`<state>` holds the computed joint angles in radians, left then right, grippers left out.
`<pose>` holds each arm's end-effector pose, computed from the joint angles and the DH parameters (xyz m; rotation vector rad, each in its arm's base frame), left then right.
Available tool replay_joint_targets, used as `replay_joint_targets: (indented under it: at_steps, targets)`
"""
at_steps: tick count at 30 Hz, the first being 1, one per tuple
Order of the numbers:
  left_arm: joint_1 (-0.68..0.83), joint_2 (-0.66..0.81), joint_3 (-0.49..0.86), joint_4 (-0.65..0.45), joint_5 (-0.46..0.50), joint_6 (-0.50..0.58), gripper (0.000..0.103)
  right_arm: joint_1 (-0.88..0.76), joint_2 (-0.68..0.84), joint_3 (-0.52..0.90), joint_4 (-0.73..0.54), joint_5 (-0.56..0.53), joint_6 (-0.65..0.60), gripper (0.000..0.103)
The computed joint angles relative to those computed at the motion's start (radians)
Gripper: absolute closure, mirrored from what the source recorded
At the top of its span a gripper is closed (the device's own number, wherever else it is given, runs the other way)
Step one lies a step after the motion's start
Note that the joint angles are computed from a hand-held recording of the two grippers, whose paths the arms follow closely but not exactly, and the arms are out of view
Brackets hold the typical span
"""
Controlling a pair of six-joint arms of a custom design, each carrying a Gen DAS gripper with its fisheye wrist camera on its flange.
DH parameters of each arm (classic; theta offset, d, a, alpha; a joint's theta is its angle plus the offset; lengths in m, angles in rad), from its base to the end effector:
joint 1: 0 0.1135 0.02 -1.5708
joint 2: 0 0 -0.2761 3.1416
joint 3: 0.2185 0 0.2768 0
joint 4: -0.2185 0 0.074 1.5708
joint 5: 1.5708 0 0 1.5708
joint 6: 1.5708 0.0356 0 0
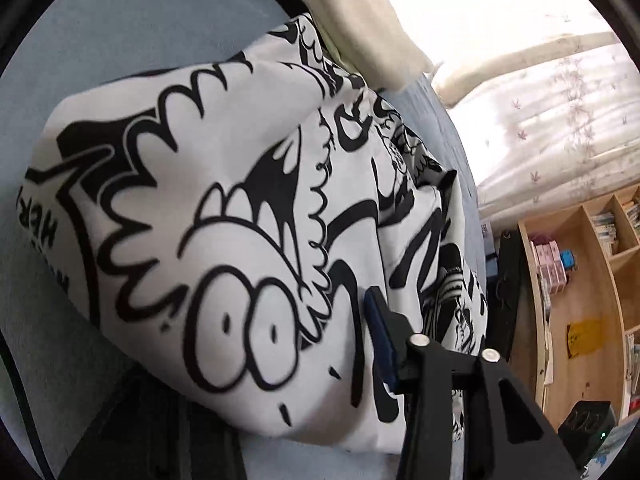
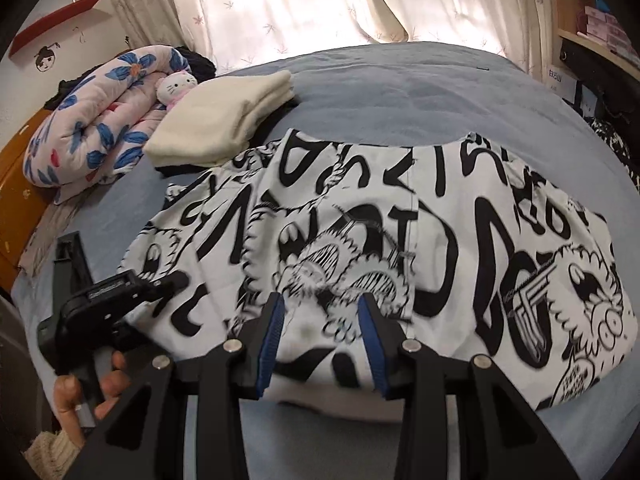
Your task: Fold large clothes
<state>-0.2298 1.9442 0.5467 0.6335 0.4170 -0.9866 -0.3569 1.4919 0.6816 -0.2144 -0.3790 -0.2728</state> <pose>0.2921 -0.0831 0.0410 -0.7157 2.4130 -1.0466 0.2703 -0.0867 0.1428 -0.0291 2.5039 0.2392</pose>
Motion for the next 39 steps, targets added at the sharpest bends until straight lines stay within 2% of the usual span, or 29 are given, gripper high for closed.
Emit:
replay_joint_targets:
  at_steps: [2, 4, 5, 7, 10, 12, 14, 20, 23, 26, 29, 30, 33, 36, 39]
  targets:
    - [-0.01, -0.029, 0.034, -0.101, -0.032, 0.022, 0.074, 0.017, 0.038, 0.022, 0.027, 0.032, 0.012, 0.068]
    - [-0.032, -0.071, 0.062, -0.182, -0.083, 0.056, 0.086, 0.037, 0.095, 0.052, 0.057, 0.057, 0.008, 0.098]
    - [-0.041, -0.095, 0.068, -0.211, -0.107, 0.079, 0.087, 0.051, 0.13, 0.068, 0.073, 0.066, 0.001, 0.101]
    - [-0.089, -0.163, 0.079, -0.272, -0.201, 0.127, 0.091, 0.076, 0.172, 0.071, 0.12, 0.101, 0.005, 0.101]
    - [-0.165, -0.228, 0.106, -0.342, -0.34, 0.181, 0.092, 0.096, 0.304, 0.125, 0.102, 0.106, 0.015, 0.101]
    - [-0.229, -0.258, 0.137, -0.392, -0.428, 0.214, 0.093, 0.091, 0.361, 0.119, 0.147, 0.099, 0.025, 0.101]
    - [-0.287, -0.27, 0.176, -0.428, -0.509, 0.241, 0.094, 0.071, 0.366, 0.109, 0.16, 0.069, 0.031, 0.101]
    - [-0.474, -0.267, 0.353, -0.525, -0.7, 0.378, 0.094, -0.051, 0.442, 0.212, 0.006, -0.128, 0.032, 0.103]
    - [-0.56, -0.228, 0.466, -0.592, -0.765, 0.486, 0.094, -0.118, 0.477, 0.268, -0.12, -0.247, -0.008, 0.103]
    - [-0.644, -0.125, 0.633, -0.694, -0.842, 0.605, 0.094, -0.25, 0.464, 0.334, -0.338, -0.392, -0.116, 0.103]
    - [-0.692, -0.041, 0.756, -0.778, -0.879, 0.649, 0.093, -0.421, 0.383, 0.348, -0.419, -0.422, -0.206, 0.103]
    - [-0.708, -0.004, 0.805, -0.807, -0.885, 0.654, 0.093, -0.468, 0.367, 0.355, -0.418, -0.41, -0.215, 0.103]
    - [-0.756, 0.141, 0.993, -0.912, -0.913, 0.683, 0.093, -0.611, 0.308, 0.344, -0.278, -0.302, -0.183, 0.103]
    - [-0.834, 0.26, 1.157, -1.016, -0.963, 0.727, 0.093, -0.708, 0.359, 0.421, -0.287, -0.31, -0.176, 0.103]
    - [-0.907, 0.465, 1.411, -1.185, -1.031, 0.873, 0.091, -0.775, 0.422, 0.496, -0.285, -0.308, -0.149, 0.103]
